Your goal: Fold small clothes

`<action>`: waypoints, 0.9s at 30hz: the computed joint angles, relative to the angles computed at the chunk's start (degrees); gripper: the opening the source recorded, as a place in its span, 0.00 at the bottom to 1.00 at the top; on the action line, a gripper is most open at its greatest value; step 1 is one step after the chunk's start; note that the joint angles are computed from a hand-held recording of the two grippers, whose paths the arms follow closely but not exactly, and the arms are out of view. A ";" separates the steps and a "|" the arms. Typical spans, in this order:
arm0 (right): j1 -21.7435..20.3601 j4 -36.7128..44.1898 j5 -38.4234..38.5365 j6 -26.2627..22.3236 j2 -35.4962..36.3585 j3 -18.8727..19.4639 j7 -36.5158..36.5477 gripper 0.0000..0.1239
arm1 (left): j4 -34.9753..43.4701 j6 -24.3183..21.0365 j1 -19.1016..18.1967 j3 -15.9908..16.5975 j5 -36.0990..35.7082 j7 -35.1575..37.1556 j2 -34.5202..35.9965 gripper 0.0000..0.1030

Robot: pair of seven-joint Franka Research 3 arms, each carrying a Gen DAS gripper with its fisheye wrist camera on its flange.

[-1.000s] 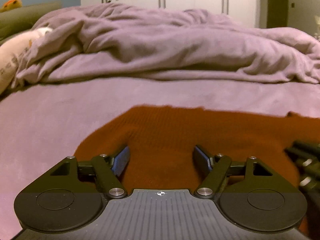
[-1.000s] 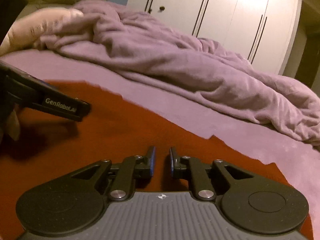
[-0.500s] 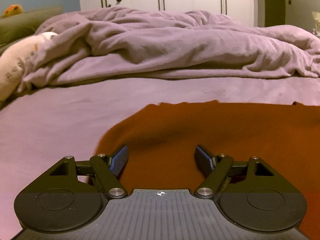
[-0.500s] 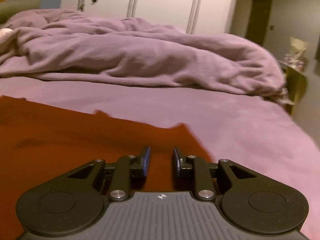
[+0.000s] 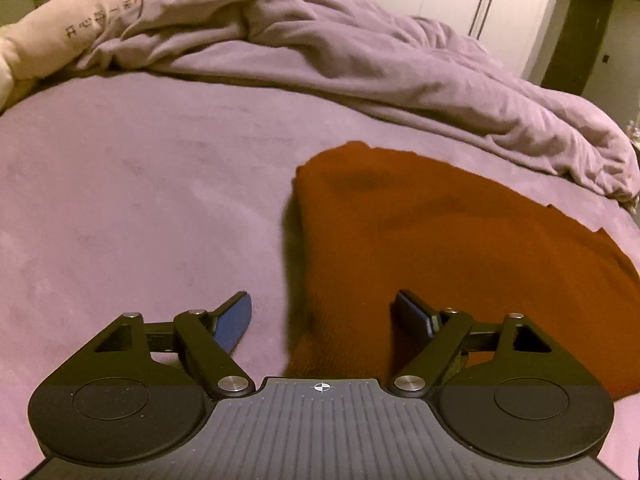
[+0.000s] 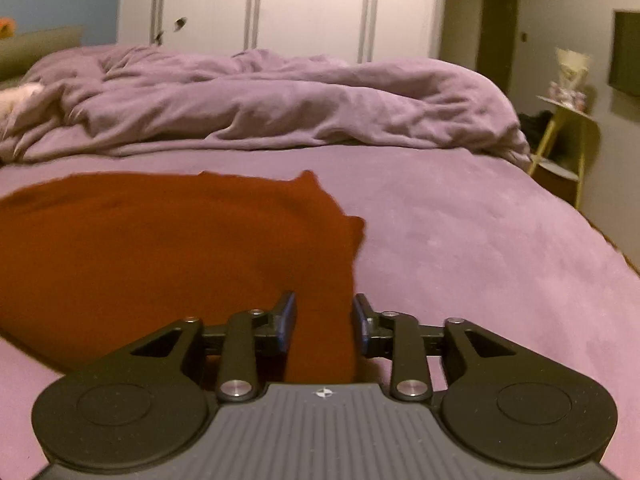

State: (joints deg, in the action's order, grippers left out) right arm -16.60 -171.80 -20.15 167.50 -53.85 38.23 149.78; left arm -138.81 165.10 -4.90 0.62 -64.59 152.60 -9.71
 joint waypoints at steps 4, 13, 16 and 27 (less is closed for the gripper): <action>0.84 2.05 -0.42 -12.03 -1.97 0.26 1.71 0.27 | 1.34 -5.27 1.44 1.06 1.65 -2.50 -0.31 0.46; 11.09 1.97 -3.52 -14.85 -4.79 -6.12 3.32 0.27 | 3.69 -16.92 5.09 2.78 -0.85 -4.96 -0.97 0.16; 10.20 4.28 -4.47 -9.38 -1.19 -5.93 3.64 0.27 | 4.05 -14.90 6.38 1.49 0.63 -7.71 -0.27 0.16; 2.79 14.58 -6.03 1.08 14.98 3.31 2.78 0.27 | 9.06 -31.26 9.65 2.36 5.56 -10.99 4.45 0.74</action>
